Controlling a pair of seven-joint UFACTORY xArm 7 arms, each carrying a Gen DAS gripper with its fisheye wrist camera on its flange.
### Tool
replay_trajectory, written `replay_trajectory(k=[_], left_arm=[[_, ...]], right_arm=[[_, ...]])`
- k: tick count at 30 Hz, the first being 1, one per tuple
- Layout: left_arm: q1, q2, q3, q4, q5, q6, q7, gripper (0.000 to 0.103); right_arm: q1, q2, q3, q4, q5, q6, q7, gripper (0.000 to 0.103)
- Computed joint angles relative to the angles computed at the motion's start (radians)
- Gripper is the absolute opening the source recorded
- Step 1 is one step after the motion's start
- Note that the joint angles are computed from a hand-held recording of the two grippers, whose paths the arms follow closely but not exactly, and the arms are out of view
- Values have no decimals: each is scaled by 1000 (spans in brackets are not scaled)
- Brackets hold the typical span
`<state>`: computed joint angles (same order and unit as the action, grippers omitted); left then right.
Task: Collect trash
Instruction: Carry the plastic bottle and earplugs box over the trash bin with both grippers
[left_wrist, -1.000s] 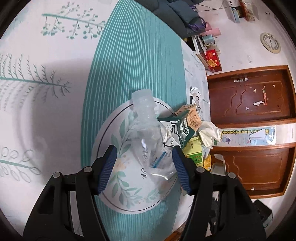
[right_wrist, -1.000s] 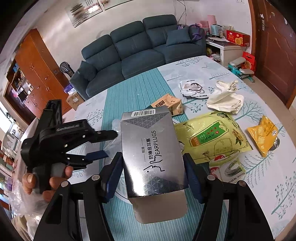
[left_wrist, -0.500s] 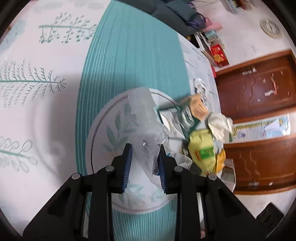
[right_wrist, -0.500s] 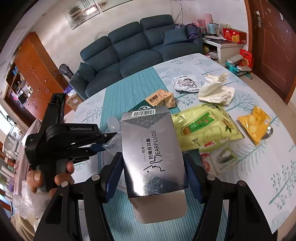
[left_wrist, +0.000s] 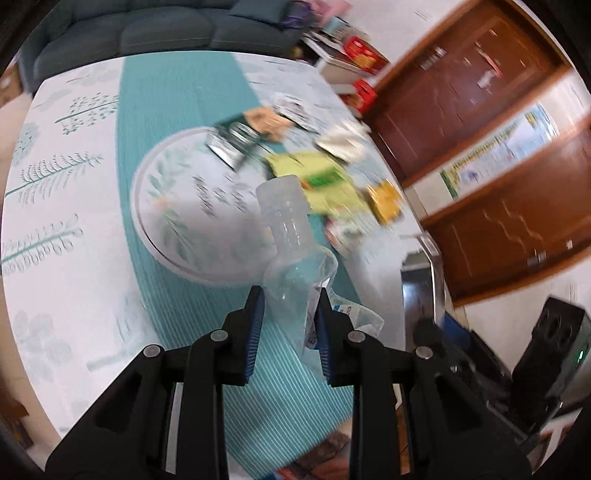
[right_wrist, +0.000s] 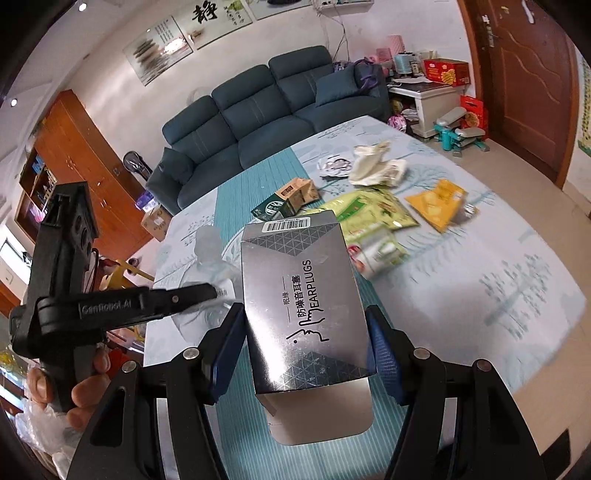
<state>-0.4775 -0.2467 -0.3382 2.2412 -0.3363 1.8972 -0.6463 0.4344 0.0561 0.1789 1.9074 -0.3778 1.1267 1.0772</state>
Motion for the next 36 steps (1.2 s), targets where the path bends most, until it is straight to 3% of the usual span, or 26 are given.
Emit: replay_trajectory(k=[5,10,12,17,20,22,26,31,36], left_arm=[[-48,-7,-127,52,18,38,-62,23],[-91,25,-368,92,113,40,-166,23],[-115,24,-433,59,128,18,-202,23],[-170,94,-670,5,235,-16,-337,23],[-247,205,-833,-17,347,-26,-446,23],[-328,275,-874,-28,420,-19,-493,23],[-427,333,-858,-104,448,-52,-524,23],[-442,295,-790,-289,391,-167,-491,23],[-465,227,-704,-486,310,-306,-453,23]], right_arm=[[-23,-225,45,-231,14,20,61,65],[-59,-425,91,-409,85,102,70,65],[-68,-501,97,-480,127,134,62,65],[-79,-694,83,-685,245,166,37,65],[-89,-798,70,-816,311,163,25,65],[-98,-863,60,-914,362,141,28,65],[-122,-948,49,-1090,446,100,11,65],[-128,-1005,33,-1271,529,65,-25,65],[-117,-1027,-14,-1449,617,-31,-72,65]])
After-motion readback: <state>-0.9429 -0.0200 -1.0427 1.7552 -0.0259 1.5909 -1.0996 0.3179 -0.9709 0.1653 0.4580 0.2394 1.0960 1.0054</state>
